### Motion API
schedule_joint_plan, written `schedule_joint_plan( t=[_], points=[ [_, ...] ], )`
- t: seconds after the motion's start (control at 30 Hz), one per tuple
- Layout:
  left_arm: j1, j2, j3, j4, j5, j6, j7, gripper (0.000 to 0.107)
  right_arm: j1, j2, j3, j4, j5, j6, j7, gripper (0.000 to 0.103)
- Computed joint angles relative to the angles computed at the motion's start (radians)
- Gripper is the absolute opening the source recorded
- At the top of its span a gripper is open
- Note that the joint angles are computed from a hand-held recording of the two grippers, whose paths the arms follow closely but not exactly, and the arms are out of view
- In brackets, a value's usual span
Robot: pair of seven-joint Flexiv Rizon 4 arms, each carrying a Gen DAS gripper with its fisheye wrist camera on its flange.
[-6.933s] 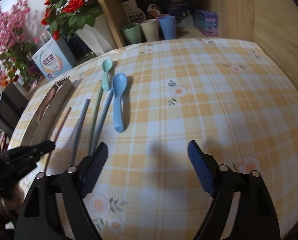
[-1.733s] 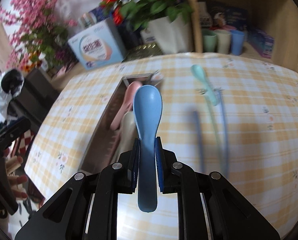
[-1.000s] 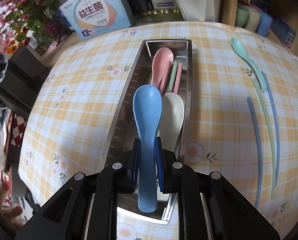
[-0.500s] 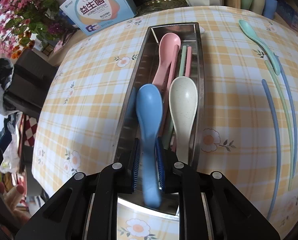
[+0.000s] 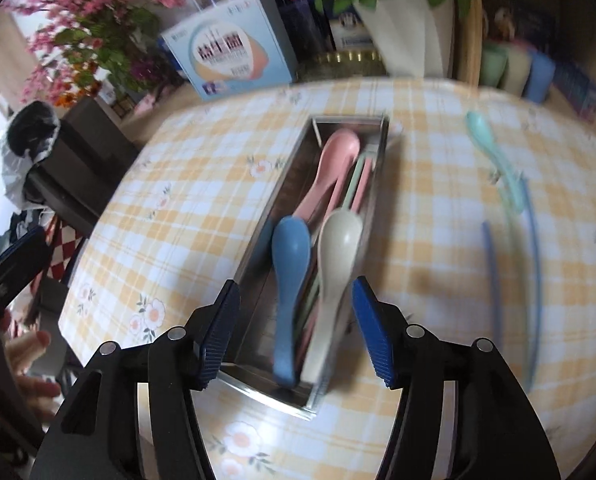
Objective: Organize utensils
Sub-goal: 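Move both open tools back over the loose blue chopsticks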
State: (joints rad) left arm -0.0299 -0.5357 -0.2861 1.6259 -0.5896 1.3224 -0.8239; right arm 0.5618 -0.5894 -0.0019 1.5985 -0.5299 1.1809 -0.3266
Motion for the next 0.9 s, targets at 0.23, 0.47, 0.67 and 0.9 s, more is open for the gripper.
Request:
schedule_joint_plan(
  t=[0.23, 0.47, 0.67, 0.9],
  points=[
    [-0.044, 0.014, 0.028, -0.022, 0.033, -0.016, -0.055, 0.097, 0.055, 0.140, -0.145, 0.177, -0.247, 0.080, 0.192, 0.088],
    [-0.062, 0.035, -0.005, -0.028, 0.031, 0.002, -0.057, 0.097, 0.050, 0.280, -0.223, 0.308, -0.597, 0.075, 0.450, 0.088],
    [-0.091, 0.062, -0.035, -0.005, -0.004, 0.088, -0.075, 0.097, -0.004, 0.402, -0.196, 0.373, -0.855, -0.017, 0.601, 0.088],
    [-0.152, 0.090, -0.026, 0.010, 0.096, 0.214, -0.153, 0.097, -0.105, 0.500, -0.124, 0.427, -1.044, -0.057, 0.699, 0.088]
  ],
)
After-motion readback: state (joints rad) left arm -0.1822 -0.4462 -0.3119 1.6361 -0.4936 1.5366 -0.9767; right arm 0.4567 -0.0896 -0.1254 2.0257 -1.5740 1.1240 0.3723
